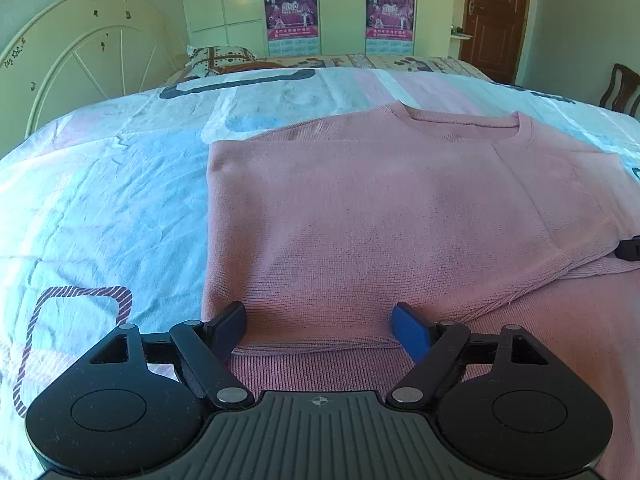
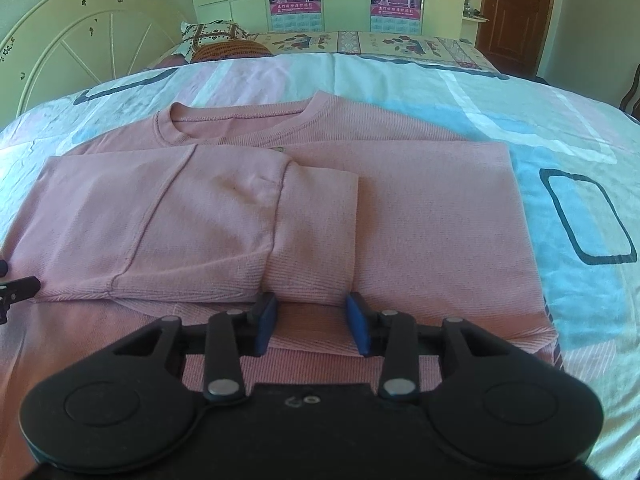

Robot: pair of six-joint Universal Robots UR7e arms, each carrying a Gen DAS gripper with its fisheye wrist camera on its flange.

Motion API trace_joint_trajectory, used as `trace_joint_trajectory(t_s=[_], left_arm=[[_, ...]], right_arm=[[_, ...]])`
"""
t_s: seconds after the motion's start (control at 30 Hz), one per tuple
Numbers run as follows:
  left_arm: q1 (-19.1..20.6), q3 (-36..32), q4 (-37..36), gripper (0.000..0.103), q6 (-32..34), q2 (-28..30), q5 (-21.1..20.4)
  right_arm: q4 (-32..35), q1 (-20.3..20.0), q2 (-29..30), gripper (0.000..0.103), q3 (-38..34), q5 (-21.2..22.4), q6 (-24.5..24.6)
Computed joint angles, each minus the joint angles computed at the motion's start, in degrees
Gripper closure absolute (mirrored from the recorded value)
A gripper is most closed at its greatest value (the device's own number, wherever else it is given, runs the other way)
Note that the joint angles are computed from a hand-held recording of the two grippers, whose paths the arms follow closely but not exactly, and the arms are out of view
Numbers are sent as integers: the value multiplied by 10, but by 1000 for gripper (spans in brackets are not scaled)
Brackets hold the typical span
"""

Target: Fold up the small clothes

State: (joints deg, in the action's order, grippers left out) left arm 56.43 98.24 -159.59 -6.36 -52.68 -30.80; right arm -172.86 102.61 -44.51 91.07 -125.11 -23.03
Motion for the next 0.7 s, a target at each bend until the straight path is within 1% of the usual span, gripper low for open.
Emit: trace_joint_trajectory(t_s=[0.07,0.1,0.13,0.17,0.2,0.23,0.27,0.3,0.33,0.37,0.4,0.43,0.47,0.5,0.57,0.67,0.7], left_arm=[[-1,-1,22,23,-22,-8,-4],[-4,4,12,23,-22,-12,-4],[-9,18,-14,23,-27,-17,5],[-14,33,-38,23,-56,-24,13],[-16,50,-58,23,-88,-36,6],[-19,64,-53,23,-123,-46,6],[-25,82,-55,23,-148,-54,20],[-31,97,-49,23,-162,-61,32],[-33,108,-18,23,-186,-70,39],[-35,116,15,23,-209,-79,42],[-41,128,24,23,-211,-91,45],[-46,141,15,23,-205,-99,55],[-50,151,30,23,-220,-110,63],[-52,157,49,23,-236,-123,60],[-62,173,49,23,-241,-136,74],[-78,190,65,23,-261,-153,74],[-87,199,64,23,-265,-158,74]], right_arm=[[-2,1,-8,64,4,7,24],[-12,1,-16,58,12,19,40],[-17,1,-24,49,18,32,59],[-32,0,-32,45,28,45,71],[-57,1,-36,37,39,50,75],[-68,1,-44,39,50,53,85],[-75,1,-53,40,61,56,95],[-84,2,-61,44,71,56,104],[-94,2,-71,47,82,57,108],[-103,4,-80,48,91,52,105],[-110,7,-89,48,95,42,97],[-117,8,-99,48,100,39,88],[-124,8,-111,48,105,42,72],[-127,9,-121,48,110,40,61],[-117,7,-143,48,121,41,56],[-116,2,-170,48,151,49,54],[-118,0,-181,51,166,60,53]])
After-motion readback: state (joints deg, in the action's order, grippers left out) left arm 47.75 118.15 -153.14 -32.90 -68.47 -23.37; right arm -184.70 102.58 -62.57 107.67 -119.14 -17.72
